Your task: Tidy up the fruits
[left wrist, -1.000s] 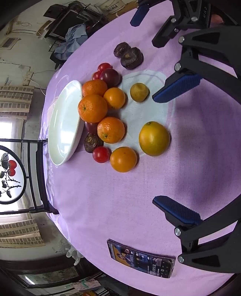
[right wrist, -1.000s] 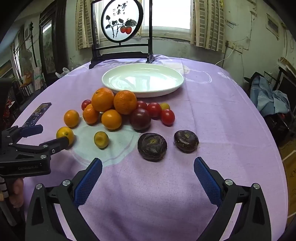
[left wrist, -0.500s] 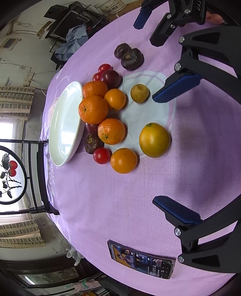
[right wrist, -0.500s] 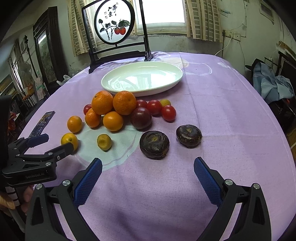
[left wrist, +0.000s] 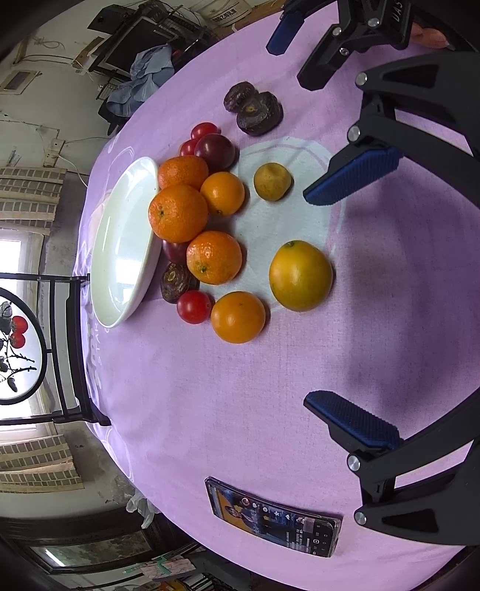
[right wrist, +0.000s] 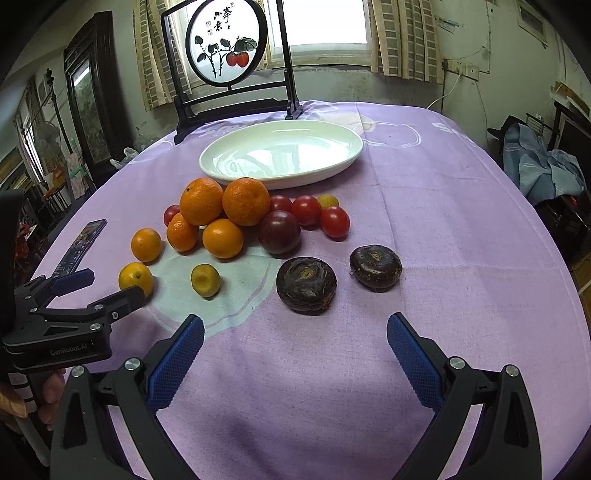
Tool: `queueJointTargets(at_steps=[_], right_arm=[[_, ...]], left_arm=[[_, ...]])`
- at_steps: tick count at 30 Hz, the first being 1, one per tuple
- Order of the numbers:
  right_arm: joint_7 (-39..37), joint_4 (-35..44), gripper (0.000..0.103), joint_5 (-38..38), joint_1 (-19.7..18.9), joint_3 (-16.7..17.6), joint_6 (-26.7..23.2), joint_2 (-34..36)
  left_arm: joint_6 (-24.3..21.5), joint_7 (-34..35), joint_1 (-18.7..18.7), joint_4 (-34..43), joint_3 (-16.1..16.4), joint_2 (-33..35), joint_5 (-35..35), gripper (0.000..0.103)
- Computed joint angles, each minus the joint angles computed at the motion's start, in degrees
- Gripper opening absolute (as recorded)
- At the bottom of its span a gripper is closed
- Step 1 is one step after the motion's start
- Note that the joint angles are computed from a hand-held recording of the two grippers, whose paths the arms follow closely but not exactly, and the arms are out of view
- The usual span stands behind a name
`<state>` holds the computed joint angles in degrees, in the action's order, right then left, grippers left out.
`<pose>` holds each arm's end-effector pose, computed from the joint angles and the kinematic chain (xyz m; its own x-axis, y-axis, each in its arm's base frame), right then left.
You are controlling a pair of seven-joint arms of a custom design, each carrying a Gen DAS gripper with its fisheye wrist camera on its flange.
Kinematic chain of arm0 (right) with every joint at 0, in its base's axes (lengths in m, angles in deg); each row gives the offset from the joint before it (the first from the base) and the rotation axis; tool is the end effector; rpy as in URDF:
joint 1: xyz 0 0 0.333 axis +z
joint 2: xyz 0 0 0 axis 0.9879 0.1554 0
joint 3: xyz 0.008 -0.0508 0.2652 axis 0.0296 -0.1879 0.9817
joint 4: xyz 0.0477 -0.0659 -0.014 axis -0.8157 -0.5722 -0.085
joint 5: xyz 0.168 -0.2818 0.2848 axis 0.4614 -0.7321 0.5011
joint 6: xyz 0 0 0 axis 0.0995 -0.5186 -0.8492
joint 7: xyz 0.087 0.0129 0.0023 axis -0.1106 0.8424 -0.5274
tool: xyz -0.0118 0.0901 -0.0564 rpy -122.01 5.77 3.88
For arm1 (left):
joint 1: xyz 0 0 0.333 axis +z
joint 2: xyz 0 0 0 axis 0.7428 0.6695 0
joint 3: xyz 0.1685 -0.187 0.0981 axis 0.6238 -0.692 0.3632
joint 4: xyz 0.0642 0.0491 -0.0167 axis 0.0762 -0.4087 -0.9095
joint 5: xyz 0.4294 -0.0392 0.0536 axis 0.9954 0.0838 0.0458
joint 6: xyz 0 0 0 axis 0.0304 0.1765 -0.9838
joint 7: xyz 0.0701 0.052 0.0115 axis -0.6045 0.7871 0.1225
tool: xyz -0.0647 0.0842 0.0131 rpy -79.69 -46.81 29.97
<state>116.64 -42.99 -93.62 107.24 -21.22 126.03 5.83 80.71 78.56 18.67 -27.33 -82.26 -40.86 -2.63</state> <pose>0.6152 0.3758 0.4700 0.1840 -0.9796 -0.0809 -0.7643 -0.0908 -0.6384 0.6345 -0.4138 0.4174 -0.0145 -0.9997 0.0171 -0.7944 0.0012 -0.6074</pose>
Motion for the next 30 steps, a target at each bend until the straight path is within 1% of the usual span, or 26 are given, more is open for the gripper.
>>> queueJointTargets(at_steps=[8,13,30], right_arm=[[2.0,0.3,0.1,-2.9,0.9,-0.7,-0.7,0.1],[1.5,0.6,0.1,-2.5,0.7,-0.3,-1.1,0.4],[1.0,1.0,0.1,-1.9,0.8,-0.3,-1.5,0.8]], left_arm=[[-1.2,0.0,-0.2,0.7,0.0,0.4,0.2,0.099],[-1.8,0.6,0.0,1.4,-0.2,0.9,-0.7,0.099],[-1.5,0.9,0.2,0.8,-0.2,0.8,-1.9,0.099]])
